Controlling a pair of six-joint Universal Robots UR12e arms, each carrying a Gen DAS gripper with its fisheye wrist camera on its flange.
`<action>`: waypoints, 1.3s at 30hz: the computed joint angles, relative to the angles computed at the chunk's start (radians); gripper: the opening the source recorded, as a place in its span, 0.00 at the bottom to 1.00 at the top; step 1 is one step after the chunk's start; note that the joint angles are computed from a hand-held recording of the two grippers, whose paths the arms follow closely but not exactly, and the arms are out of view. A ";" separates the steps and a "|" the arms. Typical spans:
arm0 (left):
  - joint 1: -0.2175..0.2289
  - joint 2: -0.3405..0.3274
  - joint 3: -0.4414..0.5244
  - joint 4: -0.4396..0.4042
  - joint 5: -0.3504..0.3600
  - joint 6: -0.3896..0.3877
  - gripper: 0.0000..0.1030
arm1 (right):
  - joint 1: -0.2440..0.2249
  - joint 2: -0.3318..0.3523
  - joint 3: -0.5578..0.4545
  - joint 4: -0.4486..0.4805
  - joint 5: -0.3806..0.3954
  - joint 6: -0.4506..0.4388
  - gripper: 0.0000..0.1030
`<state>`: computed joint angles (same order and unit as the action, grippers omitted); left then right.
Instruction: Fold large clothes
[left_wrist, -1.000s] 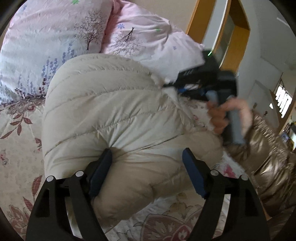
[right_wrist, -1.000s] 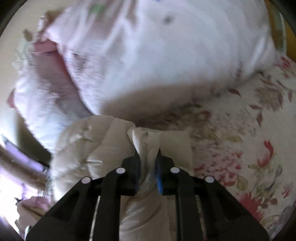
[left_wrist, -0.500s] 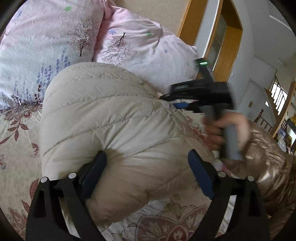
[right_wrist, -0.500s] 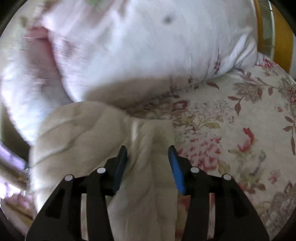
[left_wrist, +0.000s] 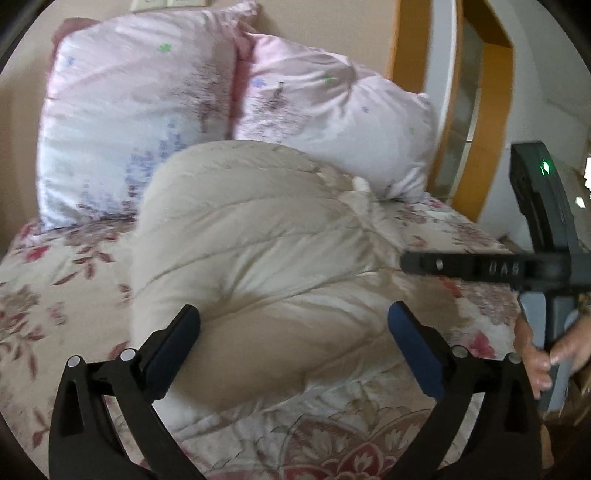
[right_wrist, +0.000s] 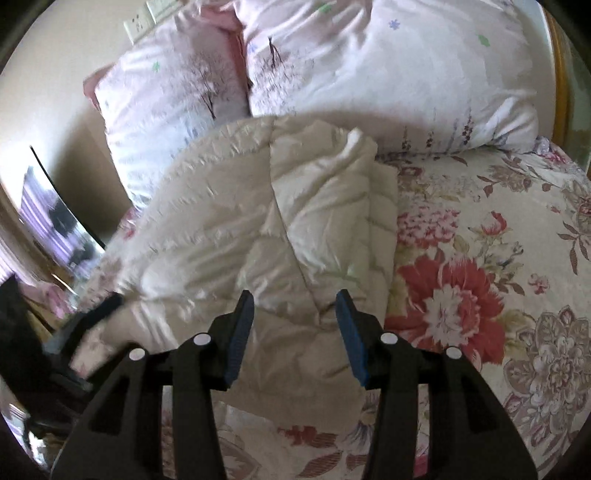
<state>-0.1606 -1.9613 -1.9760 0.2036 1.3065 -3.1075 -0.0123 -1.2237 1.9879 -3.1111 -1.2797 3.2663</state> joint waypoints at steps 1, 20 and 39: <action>-0.004 0.003 -0.002 -0.002 0.030 -0.008 0.99 | 0.007 0.005 -0.004 0.014 -0.027 -0.003 0.46; -0.009 0.073 -0.081 -0.085 0.265 -0.151 0.99 | 0.029 -0.022 0.061 -0.093 -0.212 0.047 0.97; -0.035 0.128 -0.125 -0.208 0.352 -0.137 0.99 | 0.096 -0.095 0.144 0.009 -0.264 -0.049 0.98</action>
